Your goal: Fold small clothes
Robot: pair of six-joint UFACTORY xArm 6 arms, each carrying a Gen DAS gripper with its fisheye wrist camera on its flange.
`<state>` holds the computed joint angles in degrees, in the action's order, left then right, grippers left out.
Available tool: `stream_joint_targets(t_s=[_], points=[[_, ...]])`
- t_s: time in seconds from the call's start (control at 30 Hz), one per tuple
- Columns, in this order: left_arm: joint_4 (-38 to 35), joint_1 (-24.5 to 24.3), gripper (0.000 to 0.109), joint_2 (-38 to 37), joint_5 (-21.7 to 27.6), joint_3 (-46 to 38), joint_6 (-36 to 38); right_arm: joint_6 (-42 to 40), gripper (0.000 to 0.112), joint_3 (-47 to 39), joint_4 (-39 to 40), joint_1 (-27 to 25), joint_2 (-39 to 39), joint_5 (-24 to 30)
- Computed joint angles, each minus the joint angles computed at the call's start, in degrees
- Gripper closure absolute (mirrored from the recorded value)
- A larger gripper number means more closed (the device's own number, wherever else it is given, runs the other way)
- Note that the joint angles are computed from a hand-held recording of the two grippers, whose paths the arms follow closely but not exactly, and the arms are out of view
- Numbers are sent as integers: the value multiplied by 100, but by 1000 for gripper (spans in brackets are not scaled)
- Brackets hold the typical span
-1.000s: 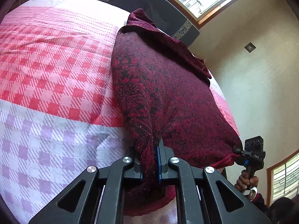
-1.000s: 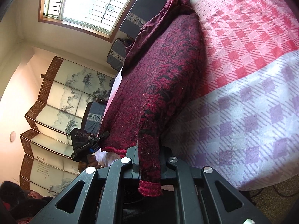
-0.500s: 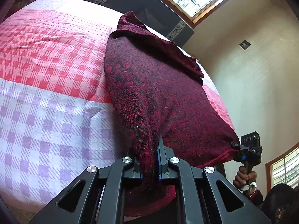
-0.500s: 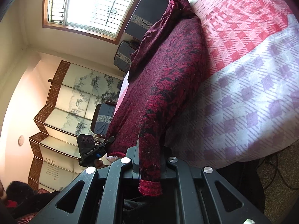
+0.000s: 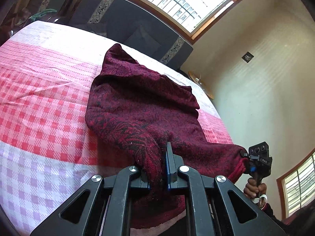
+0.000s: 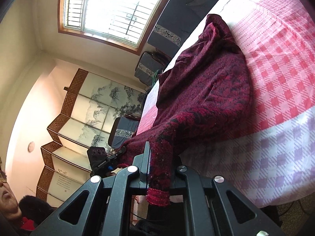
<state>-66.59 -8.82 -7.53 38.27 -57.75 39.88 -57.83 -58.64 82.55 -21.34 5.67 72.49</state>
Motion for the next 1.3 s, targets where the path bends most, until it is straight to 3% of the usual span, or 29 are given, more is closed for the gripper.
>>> stream_joint_targets(t_s=[0.3, 0.63, 0.9, 1.3], points=[[463, -153, 98, 1083, -522, -1264, -230, 311, 103, -1437, -173, 243, 833, -346], [1558, -332, 97, 2583, -976, -2645, -1338, 1056, 103, -3205, -554, 380, 2175, -594], [2816, -411, 97, 3572, -1025, -3770, -2442, 1595, 103, -4372, -831, 471, 3059, -685], [4143, -449, 97, 4541, -863, -5054, -3420, 2126, 103, -5576, -966, 504, 3945, -680]])
